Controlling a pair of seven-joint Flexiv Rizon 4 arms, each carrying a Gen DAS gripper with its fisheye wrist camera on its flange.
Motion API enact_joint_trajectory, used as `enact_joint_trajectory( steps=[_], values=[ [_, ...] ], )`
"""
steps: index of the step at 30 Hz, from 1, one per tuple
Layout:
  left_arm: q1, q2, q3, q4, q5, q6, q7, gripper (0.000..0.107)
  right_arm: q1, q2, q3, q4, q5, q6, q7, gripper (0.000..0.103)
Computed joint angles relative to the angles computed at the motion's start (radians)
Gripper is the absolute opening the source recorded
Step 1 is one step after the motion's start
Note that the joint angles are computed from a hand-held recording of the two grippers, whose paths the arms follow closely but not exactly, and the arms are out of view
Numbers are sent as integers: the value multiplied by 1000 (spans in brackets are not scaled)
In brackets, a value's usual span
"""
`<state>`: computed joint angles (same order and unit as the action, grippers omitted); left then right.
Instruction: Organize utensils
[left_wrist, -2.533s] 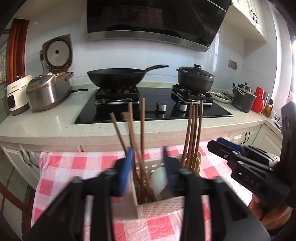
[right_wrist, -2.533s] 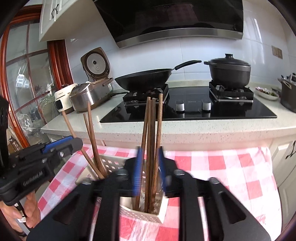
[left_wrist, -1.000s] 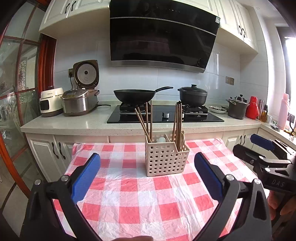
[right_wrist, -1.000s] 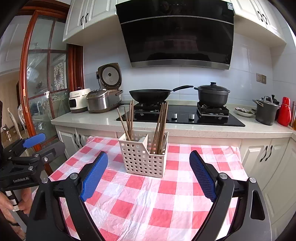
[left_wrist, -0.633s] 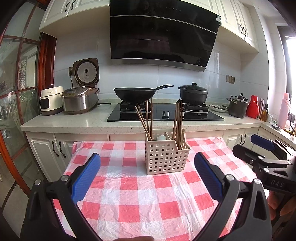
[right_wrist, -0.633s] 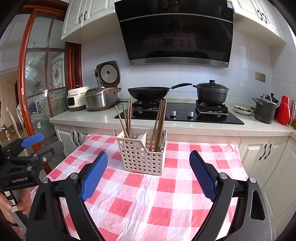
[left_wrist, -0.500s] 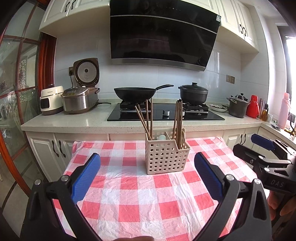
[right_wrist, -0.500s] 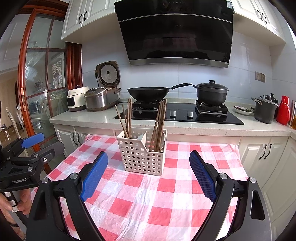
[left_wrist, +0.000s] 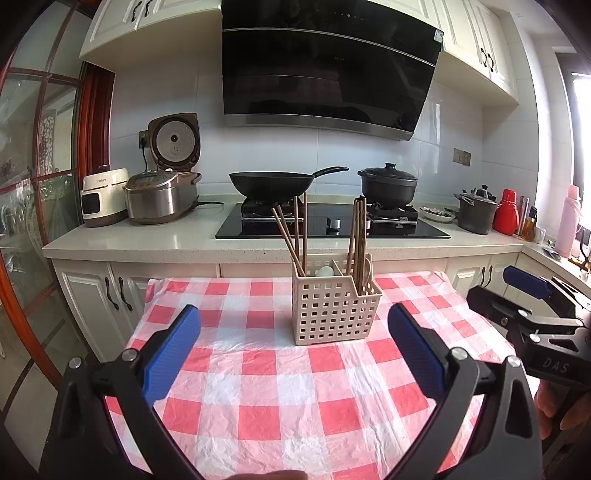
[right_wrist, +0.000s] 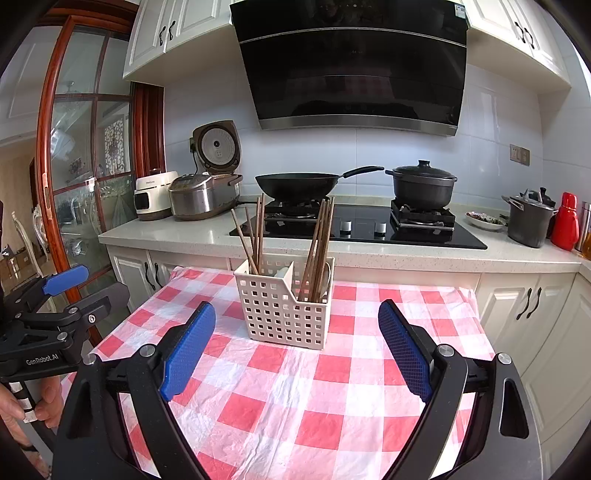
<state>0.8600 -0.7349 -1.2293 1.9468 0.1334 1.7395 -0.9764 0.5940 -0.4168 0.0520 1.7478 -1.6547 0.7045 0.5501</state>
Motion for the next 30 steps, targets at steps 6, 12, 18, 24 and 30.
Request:
enact_joint_trajectory(
  steps=[6, 12, 18, 24, 30],
  values=[
    [-4, 2, 6, -1, -4, -2, -2, 98, -1, 0, 0, 0, 3, 2, -2, 85],
    [-4, 2, 7, 0, -4, -1, -1, 98, -2, -1, -1, 0, -1, 5, 0, 85],
    [-5, 2, 9, 0, -3, 1, -1, 98, -1, -4, -1, -3, 0, 5, -3, 85],
    [-5, 2, 11, 1, -3, 3, -3, 98, 0, -4, -2, -2, 0, 4, -3, 85],
    [-3, 2, 10, 1, -1, 2, -2, 98, 0, -6, -3, -4, -2, 4, 0, 85]
  ],
)
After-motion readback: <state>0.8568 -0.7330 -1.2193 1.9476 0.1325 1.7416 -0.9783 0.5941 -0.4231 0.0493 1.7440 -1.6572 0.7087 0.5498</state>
